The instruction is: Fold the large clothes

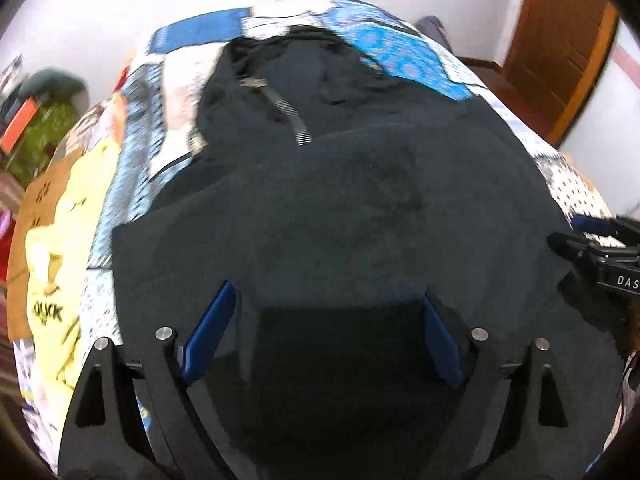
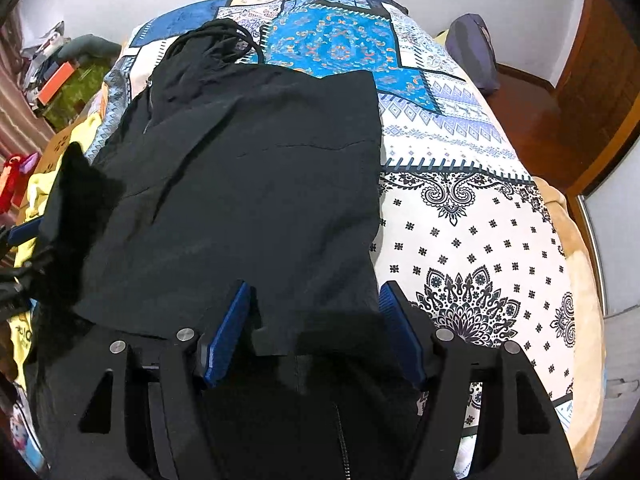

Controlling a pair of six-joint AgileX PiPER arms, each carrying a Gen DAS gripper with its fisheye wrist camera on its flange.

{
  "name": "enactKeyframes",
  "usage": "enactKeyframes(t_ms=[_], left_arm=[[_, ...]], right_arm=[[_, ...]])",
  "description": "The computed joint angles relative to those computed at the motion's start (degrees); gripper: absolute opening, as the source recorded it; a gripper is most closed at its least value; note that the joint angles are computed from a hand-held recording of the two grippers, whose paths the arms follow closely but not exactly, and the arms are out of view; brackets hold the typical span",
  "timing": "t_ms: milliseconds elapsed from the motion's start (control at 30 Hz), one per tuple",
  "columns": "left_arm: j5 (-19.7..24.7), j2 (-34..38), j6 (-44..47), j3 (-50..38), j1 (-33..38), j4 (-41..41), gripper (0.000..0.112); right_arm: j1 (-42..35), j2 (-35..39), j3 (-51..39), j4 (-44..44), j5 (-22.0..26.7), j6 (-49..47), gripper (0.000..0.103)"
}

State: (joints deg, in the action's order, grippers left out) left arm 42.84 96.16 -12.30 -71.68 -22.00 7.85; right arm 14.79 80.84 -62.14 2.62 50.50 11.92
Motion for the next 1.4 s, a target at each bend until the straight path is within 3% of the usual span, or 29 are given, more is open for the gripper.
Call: enactKeyframes(t_ms=[100, 267, 533, 633, 800, 933, 967, 1000, 1100, 1200, 1267, 1400], left_arm=[[-0.07, -2.43, 1.92, 2.11, 5.25, -1.91, 0.089], [-0.05, -6.42, 12.12, 5.69, 17.89, -15.22, 0.089], [0.11, -6.27, 12.68, 10.91, 29.74, -14.06, 0.089], [1.19, -7.47, 20.59, 14.00, 35.24, -22.91, 0.089], [2.95, -10.94, 27.42, 15.87, 38.46, -31.67, 0.089], [7.50, -10.86, 36.32, 16.50, 40.06, -44.23, 0.089], [7.64, -10.12, 37.00, 16.62, 39.71, -45.45, 0.087], [7.39, -9.24, 37.03, 16.73, 38.70, -45.82, 0.078], [6.46, -6.48, 34.26, 16.00, 35.34, -44.08, 0.039], [1.68, -8.75, 33.00, 17.66, 32.88, -42.36, 0.026], [0.01, -11.18, 32.11, 18.01, 32.14, -41.32, 0.024], [1.88, -13.72, 35.51, 17.02, 35.24, -44.77, 0.023]], right_arm=[[0.00, 0.01, 0.00, 0.04, 0.06, -0.03, 0.064], [0.49, 0.45, -0.59, -1.08, 0.39, 0.89, 0.064], [2.35, 0.43, -1.69, -4.66, 2.27, 4.61, 0.064], [3.02, 0.34, -2.22, -5.89, 3.33, 5.80, 0.064], [4.43, 0.22, -3.53, -7.90, 5.39, 7.47, 0.064], [5.75, -0.07, -4.15, -9.28, 6.19, 8.48, 0.064], [6.02, -0.08, -4.25, -9.43, 6.23, 8.72, 0.064], [6.29, -0.22, -4.31, -9.54, 6.29, 8.89, 0.064], [7.39, -0.34, -4.71, -10.16, 6.69, 9.35, 0.064], [8.53, -0.48, -5.34, -11.76, 7.02, 9.68, 0.064], [8.88, -0.32, -5.81, -12.80, 7.20, 9.64, 0.064], [8.53, 0.98, -6.59, -12.70, 7.52, 9.36, 0.064]])
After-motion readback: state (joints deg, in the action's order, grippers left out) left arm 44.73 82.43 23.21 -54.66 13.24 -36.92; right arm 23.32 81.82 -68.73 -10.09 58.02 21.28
